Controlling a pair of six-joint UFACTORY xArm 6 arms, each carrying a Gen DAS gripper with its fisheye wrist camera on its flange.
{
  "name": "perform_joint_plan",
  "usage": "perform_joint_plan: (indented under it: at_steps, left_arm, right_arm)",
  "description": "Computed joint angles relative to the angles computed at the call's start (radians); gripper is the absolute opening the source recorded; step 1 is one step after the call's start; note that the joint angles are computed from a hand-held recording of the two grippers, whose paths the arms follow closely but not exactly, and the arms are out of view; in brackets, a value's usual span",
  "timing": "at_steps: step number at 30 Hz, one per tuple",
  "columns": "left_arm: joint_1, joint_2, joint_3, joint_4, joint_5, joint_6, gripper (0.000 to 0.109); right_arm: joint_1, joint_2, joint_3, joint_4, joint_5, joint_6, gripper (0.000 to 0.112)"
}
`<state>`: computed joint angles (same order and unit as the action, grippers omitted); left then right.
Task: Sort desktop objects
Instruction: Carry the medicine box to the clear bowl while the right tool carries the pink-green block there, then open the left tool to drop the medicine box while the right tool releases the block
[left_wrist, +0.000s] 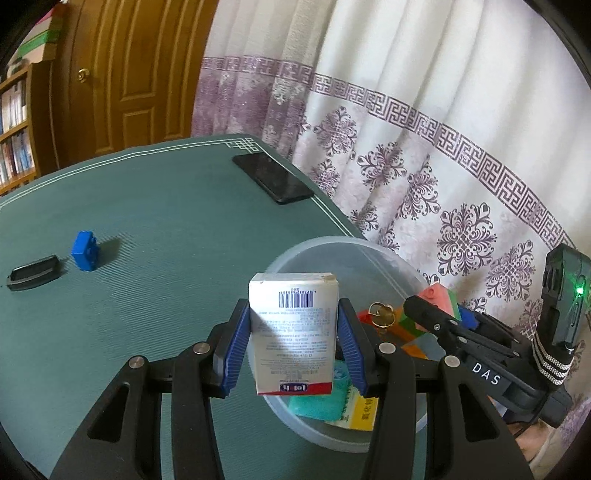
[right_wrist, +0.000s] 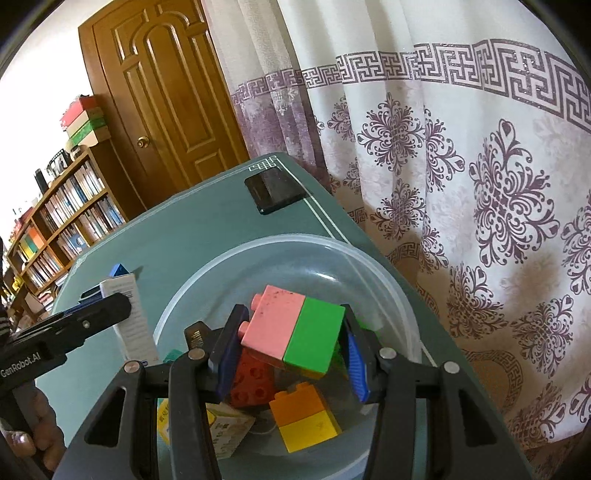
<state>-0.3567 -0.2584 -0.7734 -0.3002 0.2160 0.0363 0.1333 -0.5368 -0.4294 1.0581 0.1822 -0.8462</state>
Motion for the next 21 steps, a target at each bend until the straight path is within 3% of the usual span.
perform_joint_plan:
  at_steps: [21]
  left_arm:
    - [-0.034, 0.108, -0.096, -0.051, 0.014, 0.066, 0.050]
  right_arm:
    - [-0.007, 0.010, -0.005, 0.017, 0.002, -0.019, 0.053]
